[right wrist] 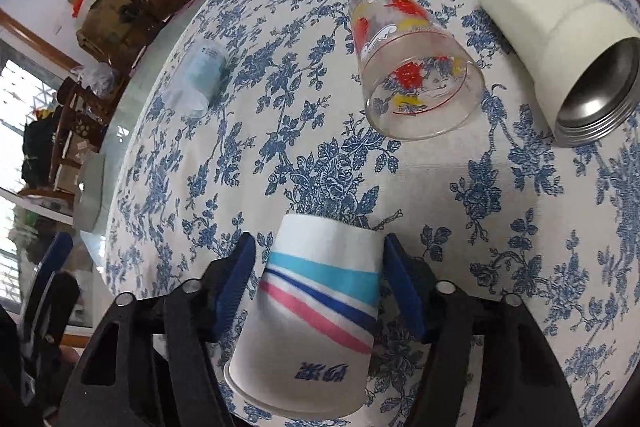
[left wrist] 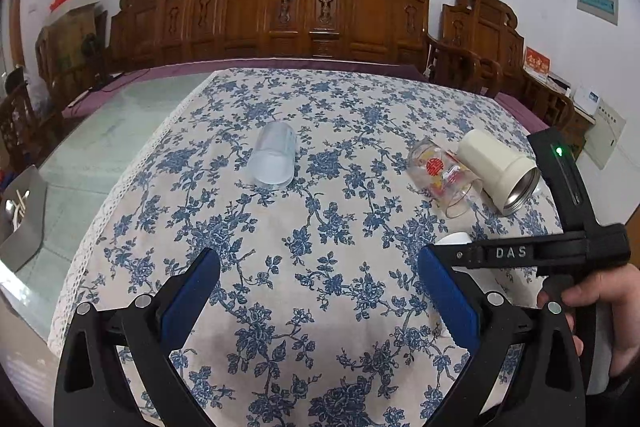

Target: Flip cup upside down

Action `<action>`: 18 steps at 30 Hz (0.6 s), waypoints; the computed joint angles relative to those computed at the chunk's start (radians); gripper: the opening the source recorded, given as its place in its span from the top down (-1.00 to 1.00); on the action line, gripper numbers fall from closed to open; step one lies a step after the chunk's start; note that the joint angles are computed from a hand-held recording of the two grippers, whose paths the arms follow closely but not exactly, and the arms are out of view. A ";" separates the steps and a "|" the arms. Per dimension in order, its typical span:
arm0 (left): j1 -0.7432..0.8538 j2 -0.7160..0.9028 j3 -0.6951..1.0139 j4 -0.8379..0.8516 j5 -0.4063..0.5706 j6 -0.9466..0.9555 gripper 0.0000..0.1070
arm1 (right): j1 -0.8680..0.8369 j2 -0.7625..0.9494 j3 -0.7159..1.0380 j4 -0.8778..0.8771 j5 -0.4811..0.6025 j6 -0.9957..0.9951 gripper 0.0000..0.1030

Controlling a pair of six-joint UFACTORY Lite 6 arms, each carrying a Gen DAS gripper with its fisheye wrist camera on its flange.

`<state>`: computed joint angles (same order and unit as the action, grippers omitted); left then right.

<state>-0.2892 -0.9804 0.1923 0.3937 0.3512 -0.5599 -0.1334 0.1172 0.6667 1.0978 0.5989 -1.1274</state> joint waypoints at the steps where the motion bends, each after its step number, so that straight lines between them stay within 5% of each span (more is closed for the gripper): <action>1: -0.003 0.000 0.000 0.005 0.001 -0.006 -0.78 | -0.004 0.006 0.006 0.003 0.005 -0.003 -0.16; 7: -0.003 -0.001 0.000 0.004 0.001 -0.008 -0.78 | -0.007 -0.156 -0.083 0.115 -0.055 -0.178 -0.13; 13: -0.026 0.000 0.002 0.042 0.008 -0.051 -0.78 | 0.058 -0.407 -0.281 0.494 -0.238 -0.677 -0.12; 18: -0.037 0.000 0.001 0.071 0.011 -0.084 -0.78 | 0.016 -0.459 -0.352 0.699 -0.210 -0.956 -0.12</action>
